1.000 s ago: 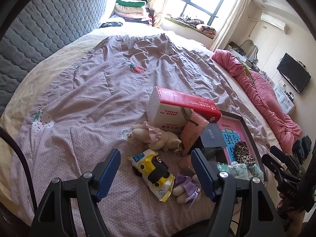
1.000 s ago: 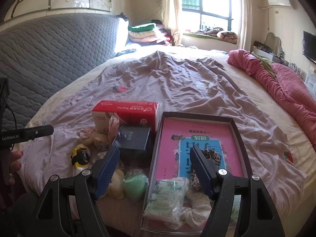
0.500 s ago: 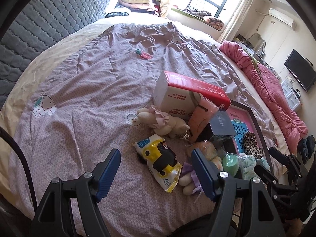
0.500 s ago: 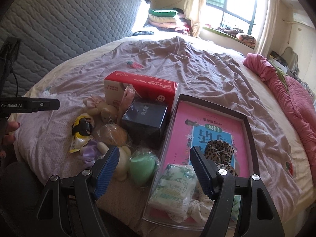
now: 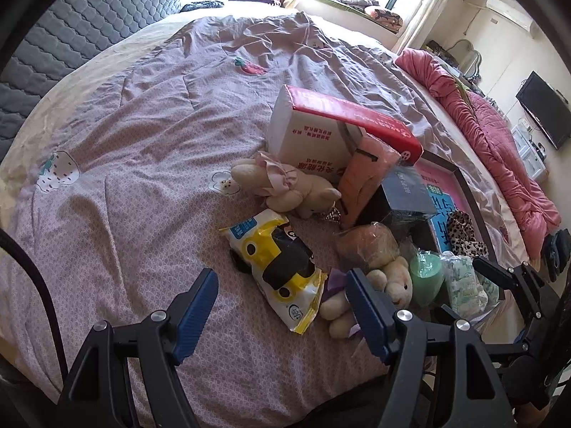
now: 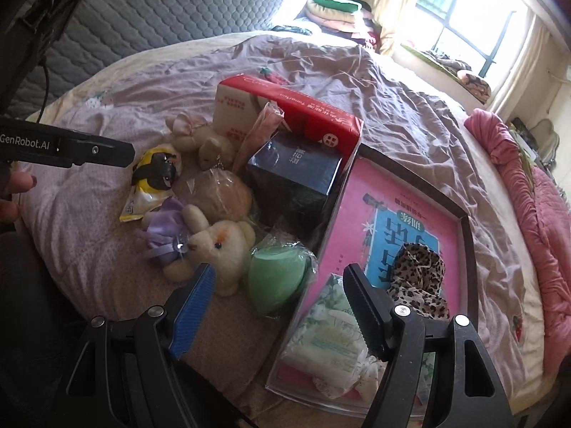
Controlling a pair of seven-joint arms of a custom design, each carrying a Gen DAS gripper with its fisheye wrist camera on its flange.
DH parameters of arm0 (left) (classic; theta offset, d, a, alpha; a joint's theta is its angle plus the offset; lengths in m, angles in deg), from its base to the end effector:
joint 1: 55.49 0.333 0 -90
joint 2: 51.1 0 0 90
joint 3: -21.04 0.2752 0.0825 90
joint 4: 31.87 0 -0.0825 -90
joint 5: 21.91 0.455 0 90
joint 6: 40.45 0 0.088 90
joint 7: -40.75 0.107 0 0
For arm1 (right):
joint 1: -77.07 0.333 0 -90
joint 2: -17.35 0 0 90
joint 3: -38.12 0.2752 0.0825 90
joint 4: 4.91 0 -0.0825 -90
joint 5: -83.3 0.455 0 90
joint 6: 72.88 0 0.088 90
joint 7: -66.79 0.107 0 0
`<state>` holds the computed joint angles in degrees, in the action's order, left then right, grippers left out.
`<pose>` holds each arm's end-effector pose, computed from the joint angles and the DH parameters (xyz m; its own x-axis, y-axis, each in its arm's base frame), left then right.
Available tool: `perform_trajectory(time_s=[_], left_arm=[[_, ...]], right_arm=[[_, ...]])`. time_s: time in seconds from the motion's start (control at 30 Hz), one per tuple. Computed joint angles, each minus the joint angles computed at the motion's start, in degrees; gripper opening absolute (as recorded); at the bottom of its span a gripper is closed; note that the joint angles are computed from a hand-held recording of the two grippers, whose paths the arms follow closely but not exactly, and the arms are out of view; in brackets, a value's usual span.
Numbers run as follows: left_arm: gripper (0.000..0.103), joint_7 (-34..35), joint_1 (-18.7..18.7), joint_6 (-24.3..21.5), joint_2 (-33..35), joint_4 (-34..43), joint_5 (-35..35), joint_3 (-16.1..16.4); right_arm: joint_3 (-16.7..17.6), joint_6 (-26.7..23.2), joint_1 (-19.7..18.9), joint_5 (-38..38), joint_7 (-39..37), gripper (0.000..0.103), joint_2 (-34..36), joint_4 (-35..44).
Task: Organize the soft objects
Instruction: 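Grasp the yellow-and-black snack bag with the left tool while the right tool grasps the bagged green sponge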
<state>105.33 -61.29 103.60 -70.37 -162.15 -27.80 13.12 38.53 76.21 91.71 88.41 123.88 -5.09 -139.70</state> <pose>0.5572 -0.1380 0.4903 0.1815 -0.9432 0.2781 -0.8320 -0.2981 -0.4679 0.5392 0.1432 0.4890 0.6196 -0.7418 0.2565 -0.5425 -0.6410 -0.5430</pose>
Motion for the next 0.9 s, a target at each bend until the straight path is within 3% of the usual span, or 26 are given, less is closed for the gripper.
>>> perform_trajectory(time_s=[0.27, 0.53, 0.77, 0.9], left_arm=[[0.073, 0.1, -0.1, -1.1, 1.7, 0.7, 0.3, -0.2], [0.073, 1.2, -0.7, 1.2, 2.7, 0.1, -4.2, 0.9], [0.073, 0.4, -0.5, 0.9, 5.3, 1.4, -6.4, 1.0], [0.073, -0.6, -0.3, 1.5, 6.5, 2.0, -7.5, 0.9]], right_arm=[[3.8, 3.7, -2.7, -12.3, 1.5, 0.075, 1.5, -1.0], [6.5, 6.1, -4.8, -24.2, 4.4, 0.075, 4.4, -0.9], [7.6, 8.2, -6.7, -34.9, 10.5, 0.062, 8.0, 0.6], [6.7, 10.4, -6.5, -37.1, 12.9, 0.057, 9.5, 1.4]])
